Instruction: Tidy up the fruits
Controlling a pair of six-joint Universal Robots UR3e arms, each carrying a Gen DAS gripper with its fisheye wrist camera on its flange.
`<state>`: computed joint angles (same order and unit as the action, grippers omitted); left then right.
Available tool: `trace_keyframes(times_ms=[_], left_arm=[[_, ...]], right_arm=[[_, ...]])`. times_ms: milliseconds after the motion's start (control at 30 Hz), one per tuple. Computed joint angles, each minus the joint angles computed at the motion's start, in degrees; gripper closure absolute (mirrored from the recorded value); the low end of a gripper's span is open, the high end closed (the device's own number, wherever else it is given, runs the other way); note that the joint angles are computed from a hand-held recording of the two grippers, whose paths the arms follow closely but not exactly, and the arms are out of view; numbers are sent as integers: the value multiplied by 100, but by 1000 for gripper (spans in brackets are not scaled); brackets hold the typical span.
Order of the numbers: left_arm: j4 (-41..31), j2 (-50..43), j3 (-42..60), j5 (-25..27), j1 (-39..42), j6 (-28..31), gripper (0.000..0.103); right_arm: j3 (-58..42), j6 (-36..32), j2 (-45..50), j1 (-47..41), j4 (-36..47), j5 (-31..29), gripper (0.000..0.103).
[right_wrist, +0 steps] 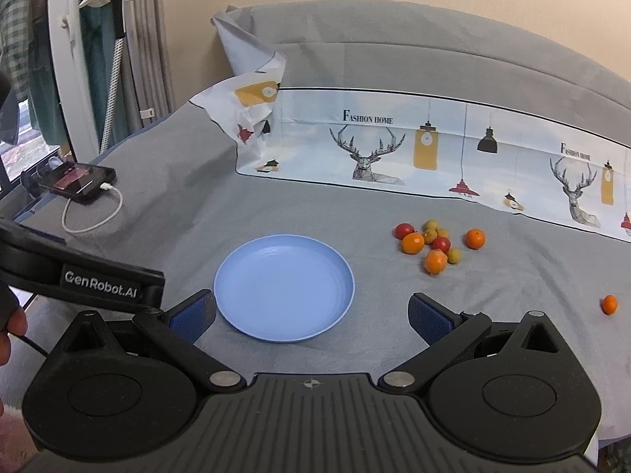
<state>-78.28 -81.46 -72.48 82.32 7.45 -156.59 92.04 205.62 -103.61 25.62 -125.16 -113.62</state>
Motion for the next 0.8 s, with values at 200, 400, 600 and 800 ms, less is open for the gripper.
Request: trace_keyframes(times_ms=[200, 400, 600, 800], left_arm=[[18, -17, -16, 12, -34, 12, 0], [33, -68, -20, 62, -56, -27, 0], [35, -167, 34, 159, -132, -80, 0], [-45, -358, 236, 232, -268, -151, 0]], right_arm=[[37, -22, -20, -9, -10, 57, 0], [23, -27, 1, -52, 21, 122, 0], [87, -44, -12, -133, -31, 218, 0], [352, 9, -168, -302, -192, 205, 0]])
